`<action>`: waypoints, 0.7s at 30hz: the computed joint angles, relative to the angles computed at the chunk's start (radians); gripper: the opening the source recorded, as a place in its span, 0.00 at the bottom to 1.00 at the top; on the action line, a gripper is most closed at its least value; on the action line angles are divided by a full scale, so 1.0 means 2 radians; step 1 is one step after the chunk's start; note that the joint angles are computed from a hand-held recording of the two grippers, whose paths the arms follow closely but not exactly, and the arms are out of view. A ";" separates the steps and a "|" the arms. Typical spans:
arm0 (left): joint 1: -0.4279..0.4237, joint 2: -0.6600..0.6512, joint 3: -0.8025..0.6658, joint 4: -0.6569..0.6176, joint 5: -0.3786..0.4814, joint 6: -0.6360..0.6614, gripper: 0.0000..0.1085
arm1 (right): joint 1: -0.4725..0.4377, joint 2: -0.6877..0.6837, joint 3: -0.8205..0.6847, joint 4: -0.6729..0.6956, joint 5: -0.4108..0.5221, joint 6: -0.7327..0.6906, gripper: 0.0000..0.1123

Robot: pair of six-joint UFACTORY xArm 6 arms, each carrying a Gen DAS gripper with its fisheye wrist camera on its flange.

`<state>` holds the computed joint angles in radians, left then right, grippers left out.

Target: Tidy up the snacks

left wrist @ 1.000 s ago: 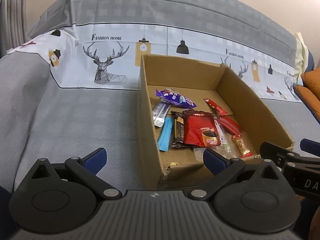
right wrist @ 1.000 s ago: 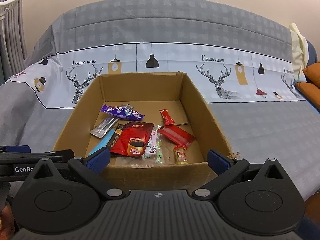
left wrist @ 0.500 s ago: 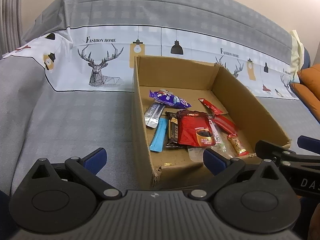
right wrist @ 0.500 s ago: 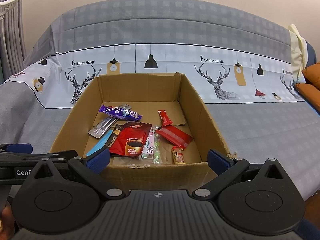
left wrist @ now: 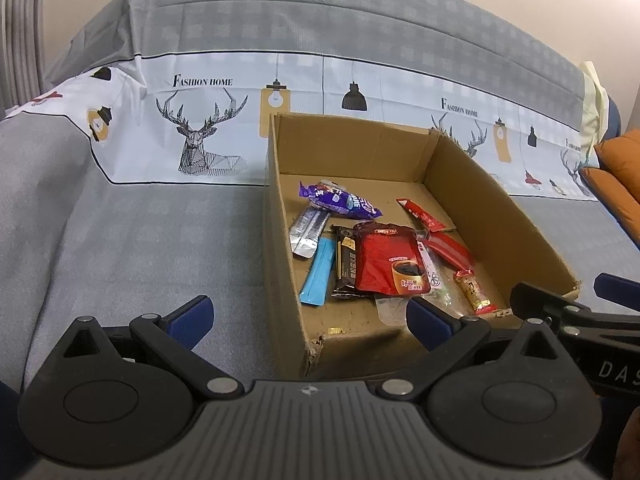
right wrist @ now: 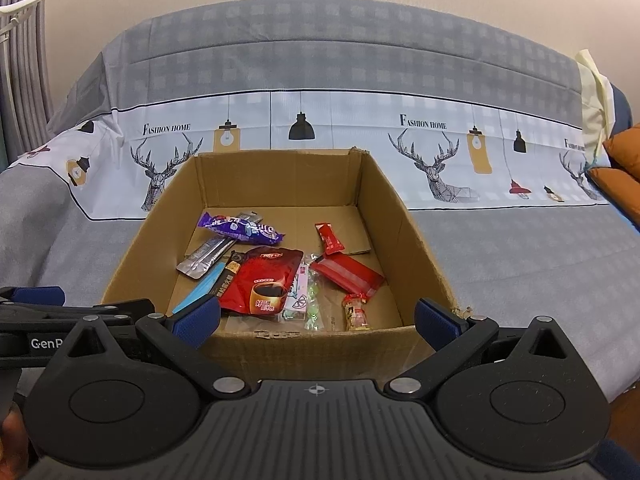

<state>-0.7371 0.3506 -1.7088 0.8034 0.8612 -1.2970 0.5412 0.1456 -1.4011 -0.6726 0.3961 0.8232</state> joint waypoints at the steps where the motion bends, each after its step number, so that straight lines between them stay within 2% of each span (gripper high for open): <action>1: 0.000 0.000 0.001 0.000 -0.001 -0.001 0.94 | 0.000 0.000 0.000 0.000 0.000 -0.002 0.91; 21: 0.000 0.003 -0.001 0.000 -0.004 0.004 0.94 | 0.001 0.000 -0.001 -0.005 0.000 0.001 0.91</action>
